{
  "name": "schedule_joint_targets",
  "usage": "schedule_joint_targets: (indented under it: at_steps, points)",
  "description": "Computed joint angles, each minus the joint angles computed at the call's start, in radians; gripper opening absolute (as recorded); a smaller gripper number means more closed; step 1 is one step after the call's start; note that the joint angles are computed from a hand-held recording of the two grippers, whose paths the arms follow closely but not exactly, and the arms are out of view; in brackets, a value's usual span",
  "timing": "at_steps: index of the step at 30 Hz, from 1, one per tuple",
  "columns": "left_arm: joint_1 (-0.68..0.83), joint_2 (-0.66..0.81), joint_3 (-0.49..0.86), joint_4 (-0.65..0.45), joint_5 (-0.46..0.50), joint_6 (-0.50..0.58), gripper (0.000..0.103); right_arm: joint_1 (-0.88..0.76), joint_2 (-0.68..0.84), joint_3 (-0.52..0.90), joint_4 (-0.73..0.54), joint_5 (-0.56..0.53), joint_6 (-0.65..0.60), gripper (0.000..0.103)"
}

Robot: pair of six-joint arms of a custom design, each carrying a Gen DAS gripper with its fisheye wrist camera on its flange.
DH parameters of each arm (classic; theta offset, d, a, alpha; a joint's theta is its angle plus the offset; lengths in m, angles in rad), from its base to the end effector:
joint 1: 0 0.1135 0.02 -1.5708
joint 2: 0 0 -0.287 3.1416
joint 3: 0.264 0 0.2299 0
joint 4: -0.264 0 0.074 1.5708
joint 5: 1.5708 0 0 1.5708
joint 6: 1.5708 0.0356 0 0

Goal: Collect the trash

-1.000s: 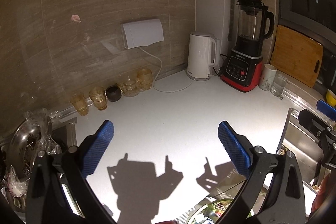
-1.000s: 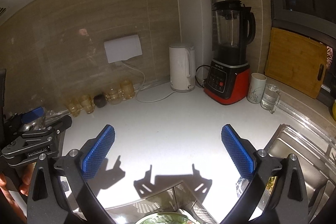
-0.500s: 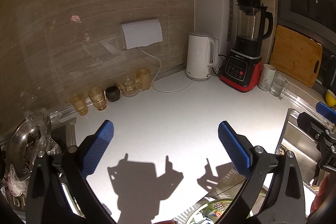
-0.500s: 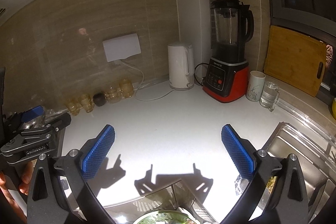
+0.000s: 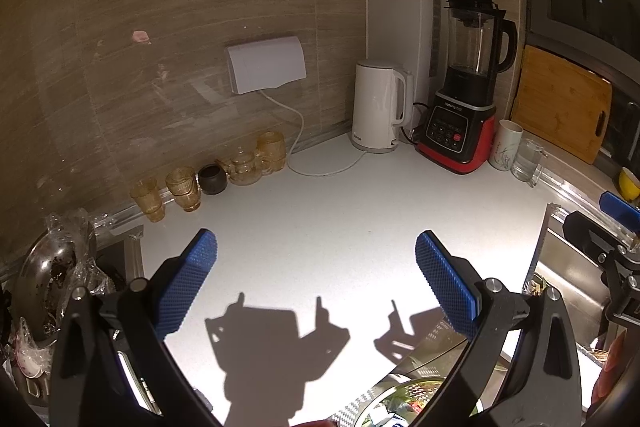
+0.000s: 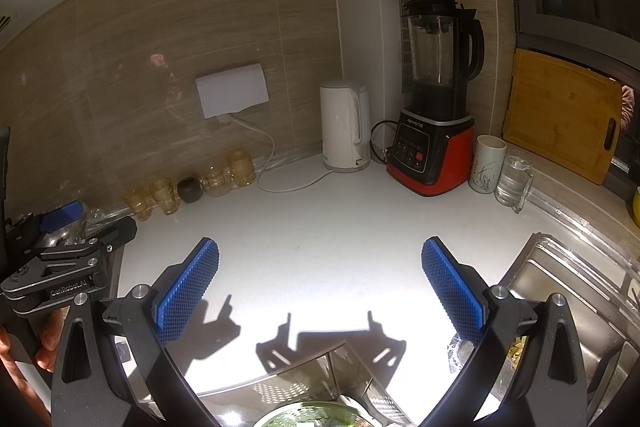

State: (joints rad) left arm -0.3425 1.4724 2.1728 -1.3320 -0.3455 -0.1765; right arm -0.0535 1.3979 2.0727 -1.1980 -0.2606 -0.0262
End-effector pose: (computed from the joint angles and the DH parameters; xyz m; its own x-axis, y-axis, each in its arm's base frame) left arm 0.2015 -0.0590 0.5246 -0.5578 0.0235 -0.8297 -0.0400 0.9977 0.0551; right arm 0.2005 -0.0016 0.5276 -0.4943 0.0011 -0.8693 -0.1842 0.9772 0.1060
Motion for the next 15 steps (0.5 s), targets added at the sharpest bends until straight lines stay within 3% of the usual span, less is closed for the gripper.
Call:
schedule_joint_targets:
  at_steps: [15]
  points:
    - [0.002, -0.009, -0.014, 0.011, 0.009, 0.005, 0.095, 0.000, -0.005, -0.011, 0.006, 0.001, -0.005, 0.101]
